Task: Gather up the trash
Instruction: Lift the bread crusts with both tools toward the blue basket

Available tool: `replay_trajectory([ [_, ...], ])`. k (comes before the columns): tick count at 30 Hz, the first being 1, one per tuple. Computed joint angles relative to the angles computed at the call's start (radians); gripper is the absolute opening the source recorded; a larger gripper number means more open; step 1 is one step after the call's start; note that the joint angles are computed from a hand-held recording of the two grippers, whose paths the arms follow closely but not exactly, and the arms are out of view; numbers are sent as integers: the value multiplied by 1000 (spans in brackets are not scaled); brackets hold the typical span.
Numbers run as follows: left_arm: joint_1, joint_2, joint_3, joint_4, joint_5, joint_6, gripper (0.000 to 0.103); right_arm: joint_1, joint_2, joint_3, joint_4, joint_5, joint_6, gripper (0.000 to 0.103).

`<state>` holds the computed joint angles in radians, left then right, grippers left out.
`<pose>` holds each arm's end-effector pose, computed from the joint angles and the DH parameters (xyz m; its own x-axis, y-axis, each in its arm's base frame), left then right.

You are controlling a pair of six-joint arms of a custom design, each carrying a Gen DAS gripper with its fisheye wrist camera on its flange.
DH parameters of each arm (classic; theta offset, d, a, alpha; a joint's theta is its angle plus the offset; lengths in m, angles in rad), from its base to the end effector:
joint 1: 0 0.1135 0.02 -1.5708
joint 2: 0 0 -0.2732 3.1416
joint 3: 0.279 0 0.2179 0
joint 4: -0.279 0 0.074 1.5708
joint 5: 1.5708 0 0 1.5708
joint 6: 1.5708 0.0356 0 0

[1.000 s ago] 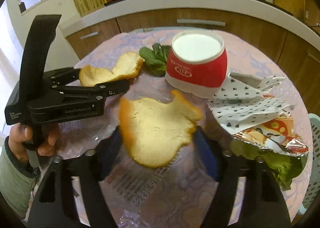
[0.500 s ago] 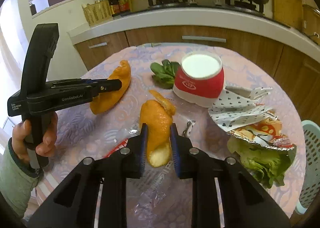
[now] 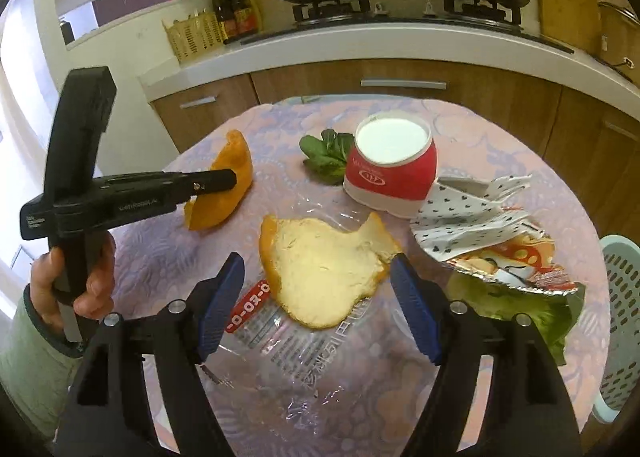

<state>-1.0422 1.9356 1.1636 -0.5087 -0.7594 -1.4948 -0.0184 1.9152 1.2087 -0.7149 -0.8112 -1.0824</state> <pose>0.1916 -0.2795 0.1699 -0.5621 -0.4714 -0.6795 -0.4418 0.8657 -0.2351 0.3256 0.0198 0.1829 -0.3798 -0.6012 -0.7030 -0.9178 0.3401 0.2050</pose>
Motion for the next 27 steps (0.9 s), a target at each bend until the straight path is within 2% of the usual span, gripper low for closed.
replay_trajectory([
  [4,4,-7,-20,33,2,-7,5,18,-10,-32,62,37,36,72],
  [6,3,-9,-24,37,1,-11,5,20,-2,-42,86,50,55,82],
  [11,4,-19,-48,72,2,-11,5,23,55,14,-22,63,5,86],
  [13,5,-20,-54,84,3,-8,5,34,38,-20,10,78,2,86],
  [16,4,-10,-38,70,0,-12,5,51,-24,-113,151,90,77,86],
  [19,3,-6,-27,53,-3,-16,5,38,-73,-152,166,48,52,84],
  [20,4,-6,-27,54,-3,-16,5,38,-88,-166,171,44,36,78],
  [22,3,-6,-26,53,-7,-22,5,71,-110,-206,203,87,21,59],
  [23,2,-6,-24,51,-9,-26,5,90,-115,-226,231,111,29,34],
  [24,-1,-5,-17,41,-13,-31,5,119,-120,-256,277,148,46,14],
  [27,-13,-7,6,3,-23,-45,4,121,-133,-277,304,136,55,5],
])
